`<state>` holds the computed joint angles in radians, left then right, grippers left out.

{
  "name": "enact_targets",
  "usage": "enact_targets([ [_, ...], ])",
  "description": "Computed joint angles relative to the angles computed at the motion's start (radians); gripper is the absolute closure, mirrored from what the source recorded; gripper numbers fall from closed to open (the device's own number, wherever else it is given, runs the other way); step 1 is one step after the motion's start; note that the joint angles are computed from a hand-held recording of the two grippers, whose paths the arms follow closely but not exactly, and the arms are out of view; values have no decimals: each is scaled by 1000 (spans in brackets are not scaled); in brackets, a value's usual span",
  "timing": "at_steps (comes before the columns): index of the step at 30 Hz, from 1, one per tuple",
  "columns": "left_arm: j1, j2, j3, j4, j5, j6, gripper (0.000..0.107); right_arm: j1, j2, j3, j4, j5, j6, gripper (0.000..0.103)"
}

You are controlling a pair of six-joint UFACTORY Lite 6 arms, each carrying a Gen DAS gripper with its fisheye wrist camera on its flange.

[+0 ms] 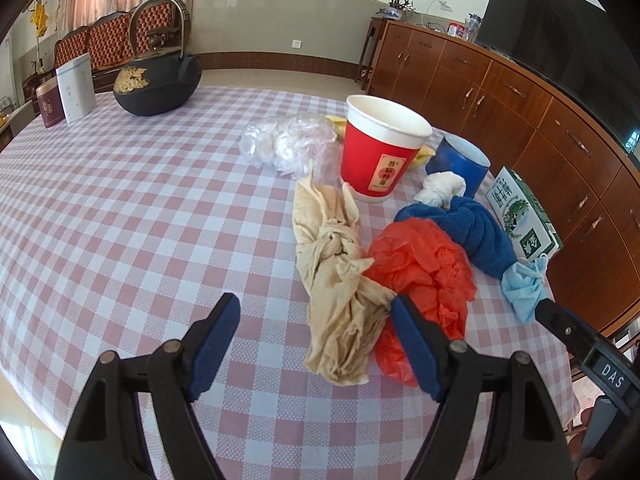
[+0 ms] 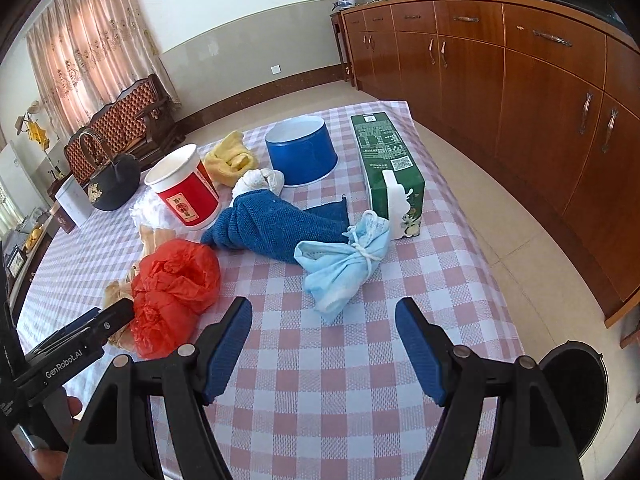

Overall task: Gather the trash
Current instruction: 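Grasp the beige cloth with the left tool while the right tool grasps the light-blue mask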

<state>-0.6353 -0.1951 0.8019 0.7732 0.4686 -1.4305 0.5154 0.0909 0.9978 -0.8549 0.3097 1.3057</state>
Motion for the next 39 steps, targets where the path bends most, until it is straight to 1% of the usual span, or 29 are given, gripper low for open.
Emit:
enact_targets([
  [1,6,1,-5,3,-9,-2,28,-9,20,11,-1,-8,4,27],
  [3,18,0,-15,3,-31,-2,35,-23,49,25,18,-27,-10,27],
  [5,29,-4,-26,-16,-56,14,51,-29,73,39,6,-35,4,27],
  [6,30,-4,-29,-22,-61,20,54,-32,79,39,-13,-42,24,27],
  [8,28,-6,-34,-27,-68,26,65,-37,83,34,-41,-60,54,27],
  [9,26,-8,-39,-21,-71,21,69,-37,86,34,-62,-65,76,28],
  [10,22,-11,-43,-9,-70,7,74,-38,86,31,-85,-68,100,31],
  [11,19,-19,-50,-2,-71,-3,76,-40,84,26,-102,-76,116,41],
  [12,20,-29,-59,-2,-74,-8,77,-43,85,26,-104,-81,116,53],
  [13,22,-39,-66,-4,-77,-10,77,-44,87,27,-94,-83,103,56],
  [16,20,-80,-90,16,-61,-35,77,-55,108,38,-33,-95,40,57],
  [17,21,-92,-98,30,-56,-48,80,-57,106,35,-46,-99,53,60],
  [18,20,-97,-100,45,-46,-62,80,-56,107,34,-70,-99,73,69],
  [19,24,-97,-101,46,-43,-61,80,-56,110,35,-67,-102,65,74],
  [20,34,-87,-94,20,-46,-28,80,-61,119,40,-22,-115,15,76],
  [22,50,-64,-80,5,-51,-15,80,-63,130,45,14,-123,-21,77],
  [23,55,-62,-80,10,-55,-22,76,-61,130,45,8,-119,-13,77],
  [24,59,-52,-71,5,-55,-15,73,-64,130,44,43,-125,-47,76],
  [25,61,-39,-60,0,-49,-10,62,-66,129,42,66,-127,-63,76],
  [26,65,-29,-52,-2,-47,-8,49,-65,124,38,46,-124,-39,69],
  [27,71,-22,-47,2,-51,-12,46,-64,120,33,-15,-120,26,60],
  [29,83,-14,-41,13,-63,-14,46,-70,118,32,-51,-122,67,58],
  [32,108,21,-17,-10,-86,26,46,-82,135,53,10,-129,6,58],
  [34,121,39,-9,-48,-105,68,47,-76,155,80,15,-112,-10,58],
  [36,119,46,-11,-42,-110,61,57,-78,170,98,39,-111,-42,60],
  [37,118,49,-12,-48,-114,66,69,-81,176,103,47,-114,-48,64],
  [38,114,51,-13,-34,-109,51,77,-84,179,107,62,-118,-64,72],
  [39,108,51,-15,-12,-104,30,79,-90,180,107,92,-126,-95,87],
])
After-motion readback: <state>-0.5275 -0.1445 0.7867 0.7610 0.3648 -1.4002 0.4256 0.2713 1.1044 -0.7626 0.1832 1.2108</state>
